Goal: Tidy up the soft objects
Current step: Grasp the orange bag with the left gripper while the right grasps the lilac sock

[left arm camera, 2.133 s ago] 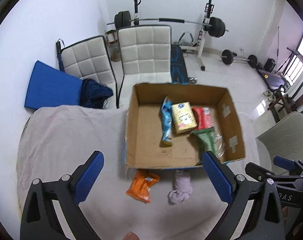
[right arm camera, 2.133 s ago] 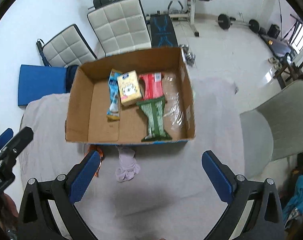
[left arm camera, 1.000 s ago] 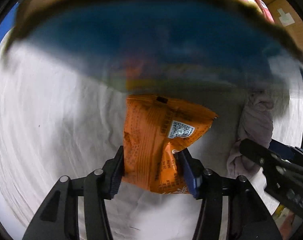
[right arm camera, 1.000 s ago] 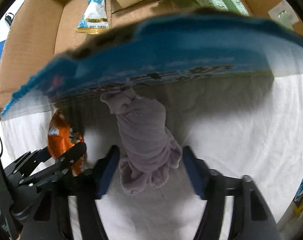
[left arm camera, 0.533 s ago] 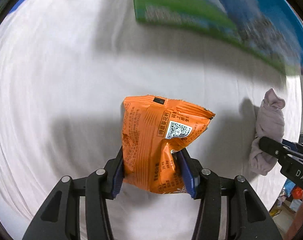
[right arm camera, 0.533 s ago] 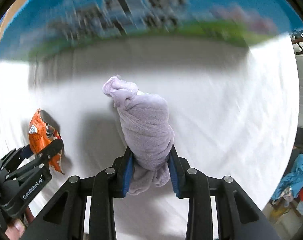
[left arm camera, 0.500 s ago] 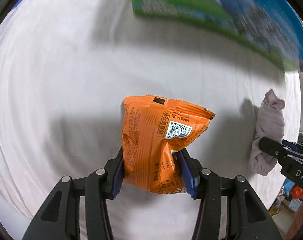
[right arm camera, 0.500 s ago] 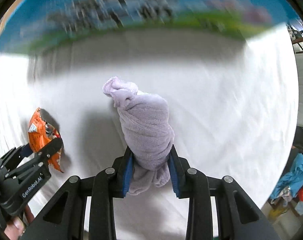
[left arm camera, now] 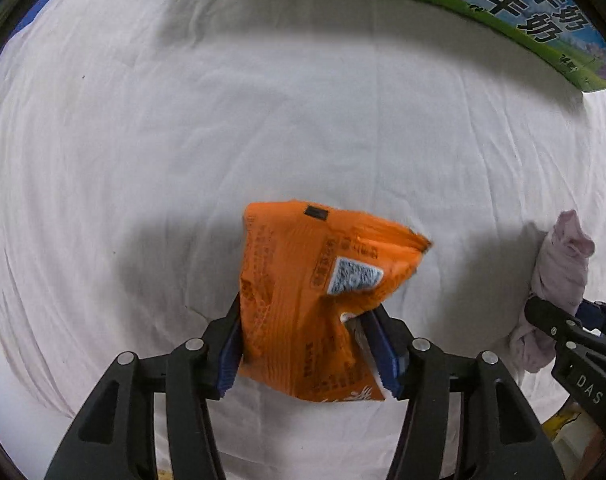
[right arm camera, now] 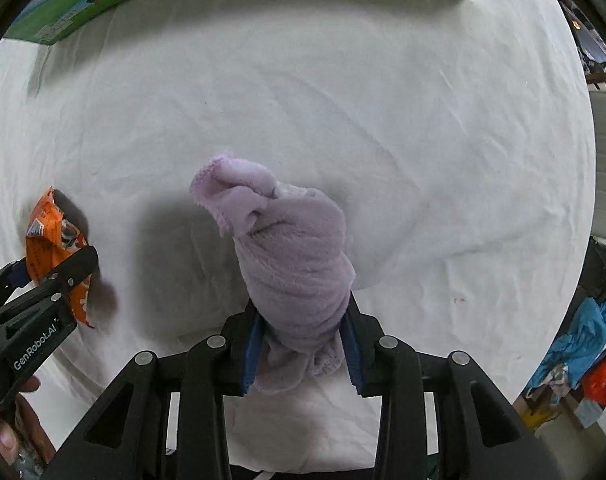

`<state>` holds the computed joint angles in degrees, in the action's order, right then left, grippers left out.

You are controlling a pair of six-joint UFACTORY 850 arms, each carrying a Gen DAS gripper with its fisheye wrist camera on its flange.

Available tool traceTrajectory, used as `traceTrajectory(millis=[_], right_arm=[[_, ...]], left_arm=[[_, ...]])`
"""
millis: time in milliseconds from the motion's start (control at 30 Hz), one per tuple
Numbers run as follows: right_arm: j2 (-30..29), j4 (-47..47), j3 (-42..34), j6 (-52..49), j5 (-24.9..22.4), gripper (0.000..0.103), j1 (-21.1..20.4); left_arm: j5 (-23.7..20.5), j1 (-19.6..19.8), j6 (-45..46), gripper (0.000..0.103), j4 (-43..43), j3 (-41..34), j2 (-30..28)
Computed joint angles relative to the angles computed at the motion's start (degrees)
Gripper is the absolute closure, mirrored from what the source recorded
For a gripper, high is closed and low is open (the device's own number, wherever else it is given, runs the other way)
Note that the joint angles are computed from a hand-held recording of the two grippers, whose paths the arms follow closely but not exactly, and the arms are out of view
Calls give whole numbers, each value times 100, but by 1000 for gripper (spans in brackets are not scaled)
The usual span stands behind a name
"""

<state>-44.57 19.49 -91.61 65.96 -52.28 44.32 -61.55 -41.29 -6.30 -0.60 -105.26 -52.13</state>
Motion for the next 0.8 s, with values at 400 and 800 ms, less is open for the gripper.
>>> traceTrajectory(millis=[400,800], right_arm=[[71,54,144,-157,249,67,-103],[1112,-224,795,-203,623,69,-56]], left_arm=[[-324,70,-107,51,-15,-632,-326],[71,82,133,52,-428,49,588]])
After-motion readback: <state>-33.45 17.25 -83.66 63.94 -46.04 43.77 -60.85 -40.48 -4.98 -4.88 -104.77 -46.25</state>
